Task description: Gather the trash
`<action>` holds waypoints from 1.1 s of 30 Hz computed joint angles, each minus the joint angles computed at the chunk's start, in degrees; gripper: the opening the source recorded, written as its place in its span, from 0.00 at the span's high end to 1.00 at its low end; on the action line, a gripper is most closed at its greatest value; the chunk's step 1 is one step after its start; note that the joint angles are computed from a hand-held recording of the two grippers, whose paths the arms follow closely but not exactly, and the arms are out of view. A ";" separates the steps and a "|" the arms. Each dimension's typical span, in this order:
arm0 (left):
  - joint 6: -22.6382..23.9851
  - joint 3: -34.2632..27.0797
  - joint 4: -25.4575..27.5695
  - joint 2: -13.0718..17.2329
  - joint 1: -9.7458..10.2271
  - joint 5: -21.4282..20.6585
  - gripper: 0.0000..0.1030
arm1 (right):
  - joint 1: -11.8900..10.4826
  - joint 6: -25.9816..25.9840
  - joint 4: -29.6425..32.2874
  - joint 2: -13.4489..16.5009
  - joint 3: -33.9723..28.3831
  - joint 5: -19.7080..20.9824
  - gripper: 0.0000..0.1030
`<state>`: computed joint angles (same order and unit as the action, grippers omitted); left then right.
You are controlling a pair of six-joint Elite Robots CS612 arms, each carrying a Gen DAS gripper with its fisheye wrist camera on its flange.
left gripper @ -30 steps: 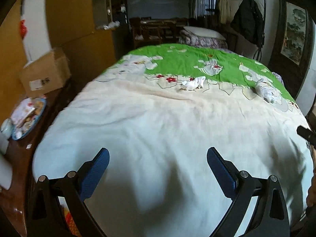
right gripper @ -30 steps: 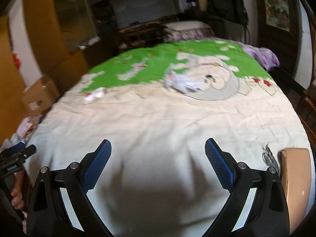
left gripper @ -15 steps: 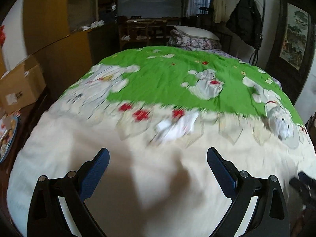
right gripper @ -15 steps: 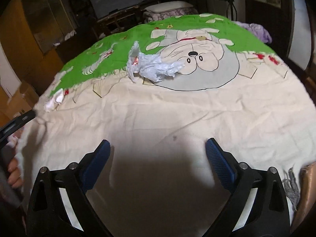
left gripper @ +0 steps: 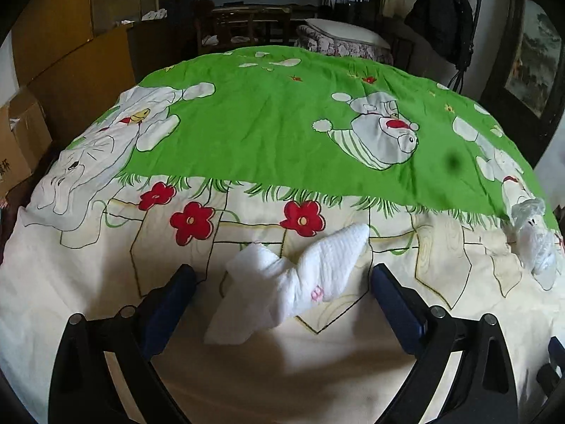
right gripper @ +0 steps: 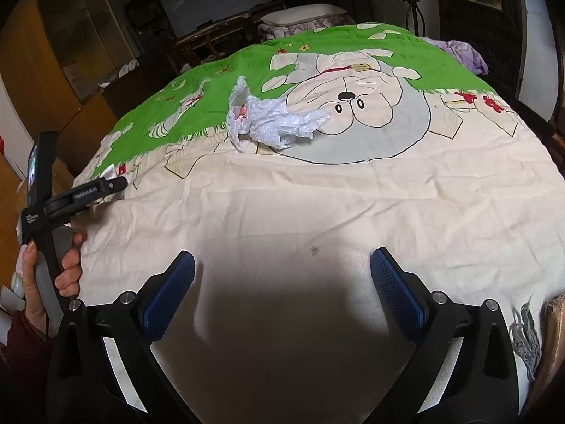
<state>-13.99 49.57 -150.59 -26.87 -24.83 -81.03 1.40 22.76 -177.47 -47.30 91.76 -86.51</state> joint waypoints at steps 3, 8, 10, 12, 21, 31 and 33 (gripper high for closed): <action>0.29 0.34 -0.38 -0.10 -0.07 0.27 0.05 | 0.03 0.06 0.01 -0.02 0.01 -0.08 0.06; -0.14 3.28 -5.45 -1.27 0.38 -2.12 0.34 | -0.02 0.07 -0.07 -0.03 0.03 0.03 0.06; -0.15 4.39 -7.47 -1.71 0.50 -3.21 0.53 | -0.07 0.33 -0.52 0.03 0.13 0.33 0.06; -0.20 5.93 -9.74 -2.33 0.76 -5.37 0.68 | -0.11 0.47 -0.80 0.07 0.20 0.48 0.06; 3.27 18.05 -18.72 -7.95 -0.68 -8.02 0.72 | -0.14 1.17 -1.92 0.01 0.56 0.50 0.07; 0.85 17.83 -15.71 -8.15 -0.10 -11.97 0.66 | -1.28 6.55 -2.42 2.67 -4.91 -0.31 0.07; 1.17 17.74 -15.09 -8.15 -0.22 -11.67 0.62 | -1.18 5.95 -0.88 3.64 -7.05 -0.14 0.07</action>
<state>-12.82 67.31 -165.68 -35.02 -25.05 -92.70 0.22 28.71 -178.35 -43.66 84.71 -86.65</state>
